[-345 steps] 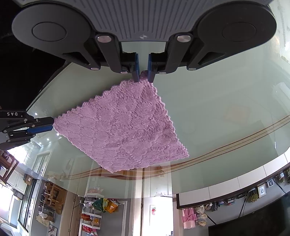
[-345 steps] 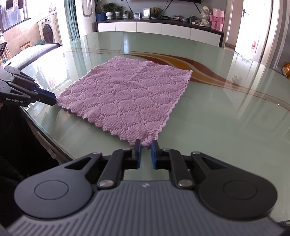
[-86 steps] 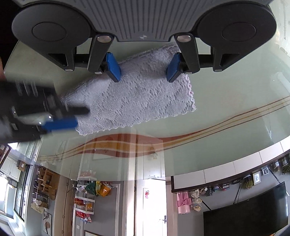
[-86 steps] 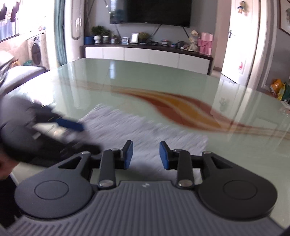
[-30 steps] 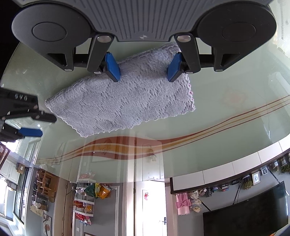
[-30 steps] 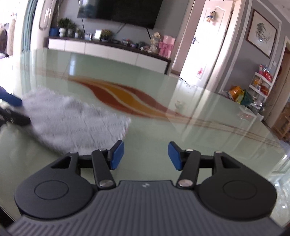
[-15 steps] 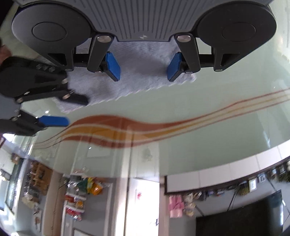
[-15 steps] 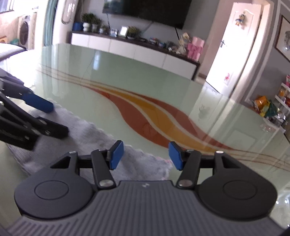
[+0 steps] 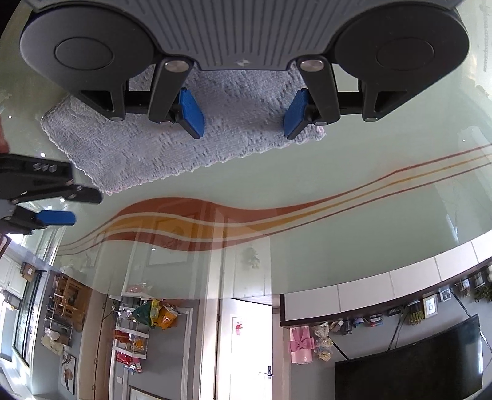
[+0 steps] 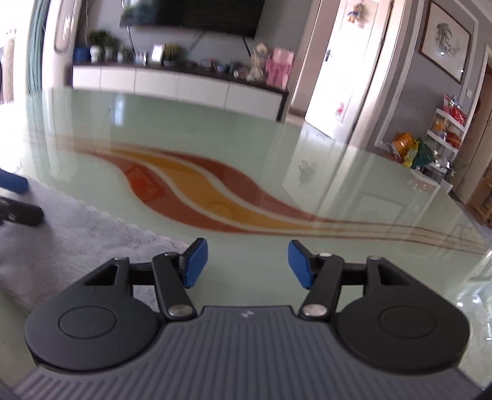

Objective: Fold towel

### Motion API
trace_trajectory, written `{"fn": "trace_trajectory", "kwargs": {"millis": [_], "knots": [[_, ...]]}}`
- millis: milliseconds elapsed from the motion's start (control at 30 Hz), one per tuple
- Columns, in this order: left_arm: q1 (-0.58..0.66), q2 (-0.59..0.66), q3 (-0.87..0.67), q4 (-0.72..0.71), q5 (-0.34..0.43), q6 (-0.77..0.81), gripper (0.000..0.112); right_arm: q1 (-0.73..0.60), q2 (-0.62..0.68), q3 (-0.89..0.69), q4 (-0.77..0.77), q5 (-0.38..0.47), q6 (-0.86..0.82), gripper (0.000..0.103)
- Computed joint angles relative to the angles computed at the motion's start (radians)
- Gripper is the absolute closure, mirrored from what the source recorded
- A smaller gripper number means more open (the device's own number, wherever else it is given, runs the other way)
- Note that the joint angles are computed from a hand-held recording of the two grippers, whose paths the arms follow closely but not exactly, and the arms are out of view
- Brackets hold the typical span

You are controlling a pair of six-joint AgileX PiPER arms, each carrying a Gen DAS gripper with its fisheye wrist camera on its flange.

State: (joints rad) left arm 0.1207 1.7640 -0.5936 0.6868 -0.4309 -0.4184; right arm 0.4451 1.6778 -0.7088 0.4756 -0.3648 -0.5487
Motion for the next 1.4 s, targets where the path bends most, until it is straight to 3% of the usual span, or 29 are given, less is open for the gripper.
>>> {"fn": "trace_trajectory", "kwargs": {"millis": [167,333,400,533,667,833,900,1000,1400], "knots": [[0.003,-0.108,0.126,-0.002,-0.068,0.038,0.050,0.086,-0.080,0.108,-0.139,-0.025,0.118,0.043],[-0.053,-0.094,0.202,-0.191,-0.085,0.231,0.049,0.144,-0.070,0.152,-0.049,-0.031,0.026,0.042],[-0.018,-0.085,0.234,-0.176,-0.137,0.238,0.046,0.126,-0.091,0.185,-0.054,-0.044,0.029,0.040],[0.055,-0.081,0.248,-0.092,-0.168,0.196,0.044,0.088,-0.120,0.215,-0.014,-0.051,-0.001,0.038],[0.058,-0.121,0.261,-0.106,-0.140,0.192,0.045,0.061,-0.158,0.223,0.014,-0.045,-0.005,0.039],[0.015,-0.182,0.289,-0.050,-0.163,0.123,0.045,0.132,-0.151,0.238,-0.114,-0.082,0.100,0.039],[-0.027,-0.172,0.277,-0.036,-0.158,0.087,0.045,0.154,-0.135,0.231,-0.099,-0.088,0.089,0.039],[-0.071,-0.148,0.274,-0.123,-0.156,0.150,0.049,0.202,-0.108,0.222,-0.055,-0.102,0.061,0.042],[-0.031,-0.093,0.268,-0.135,-0.162,0.192,0.047,0.110,-0.154,0.242,-0.137,-0.039,0.114,0.034]]}}
